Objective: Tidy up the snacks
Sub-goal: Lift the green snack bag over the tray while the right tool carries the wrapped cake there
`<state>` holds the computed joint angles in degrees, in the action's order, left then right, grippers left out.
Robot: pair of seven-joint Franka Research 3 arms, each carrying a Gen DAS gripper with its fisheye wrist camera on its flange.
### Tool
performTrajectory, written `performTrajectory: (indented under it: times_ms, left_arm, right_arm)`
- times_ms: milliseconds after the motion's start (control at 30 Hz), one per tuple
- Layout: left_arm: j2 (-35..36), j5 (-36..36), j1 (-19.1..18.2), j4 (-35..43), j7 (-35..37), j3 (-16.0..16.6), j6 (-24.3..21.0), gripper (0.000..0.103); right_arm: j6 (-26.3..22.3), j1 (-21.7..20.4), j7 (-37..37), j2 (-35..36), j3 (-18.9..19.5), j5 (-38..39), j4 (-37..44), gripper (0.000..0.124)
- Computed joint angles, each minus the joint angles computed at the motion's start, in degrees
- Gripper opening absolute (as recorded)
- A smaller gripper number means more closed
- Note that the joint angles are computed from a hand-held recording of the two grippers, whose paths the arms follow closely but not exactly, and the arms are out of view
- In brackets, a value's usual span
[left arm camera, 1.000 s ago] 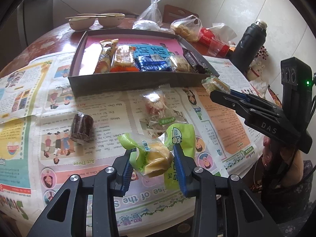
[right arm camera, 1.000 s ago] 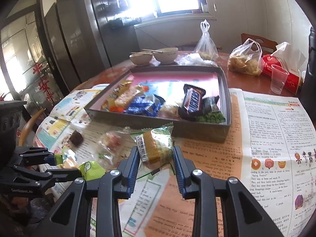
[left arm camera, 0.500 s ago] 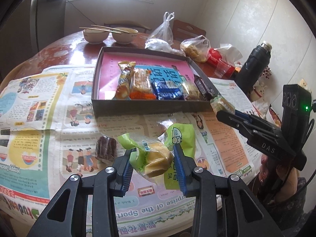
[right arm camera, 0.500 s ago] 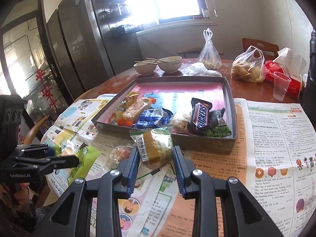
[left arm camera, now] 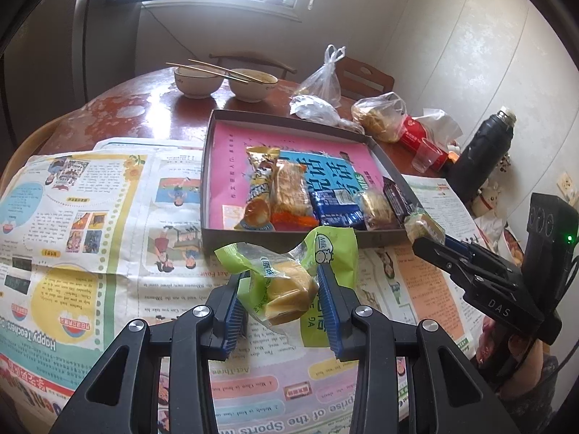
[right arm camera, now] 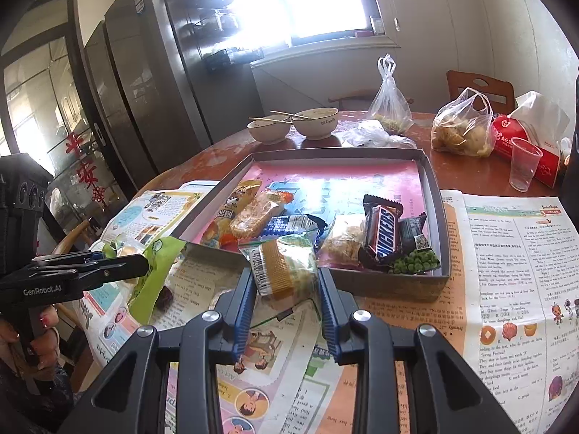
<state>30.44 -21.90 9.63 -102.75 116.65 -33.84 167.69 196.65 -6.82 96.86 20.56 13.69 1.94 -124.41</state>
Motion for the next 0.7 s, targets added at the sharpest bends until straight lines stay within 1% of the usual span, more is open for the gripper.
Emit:
performTrajectory:
  times_ms: [67, 167, 200, 267, 367, 600, 700]
  left_arm:
    - [0.6, 0.1, -0.1, 1.0, -0.3, 0.2, -0.2, 0.039]
    - [1.0, 1.6, -1.9, 2.1, -2.4, 2.2, 1.0, 0.039]
    - [1.3, 2.1, -2.1, 2.6, -3.1, 2.5, 1.0, 0.039]
    - [2.2, 2.7, -2.0, 3.9, -3.8, 2.3, 0.9, 0.039]
    - [3.2, 4.6, -3.2, 5.7, -6.1, 3.5, 1.4, 0.039]
    - [6.3, 8.8, -5.2, 10.8, -10.5, 5.1, 0.4, 0.039]
    - [7.7, 10.8, -6.8, 13.1, -12.6, 6.6, 0.0, 0.039]
  right_arm:
    - [-0.1, -0.1, 0.1, 0.3, 0.1, 0.0, 0.5, 0.034]
    - [-0.2, 0.1, 0.2, 0.6, -0.1, 0.4, 1.0, 0.034]
    - [-0.2, -0.2, 0.3, 0.8, 0.2, 0.2, 1.3, 0.034]
    - [-0.2, 0.4, 0.0, 1.0, -0.3, 0.7, 1.8, 0.034]
    - [-0.4, 0.4, -0.1, 1.5, -0.3, 1.2, 2.6, 0.034]
    - [-0.8, 1.6, -1.2, 2.2, -1.3, 2.7, 4.1, 0.034]
    - [-1.0, 2.2, -1.9, 2.7, -1.8, 3.6, 4.9, 0.034]
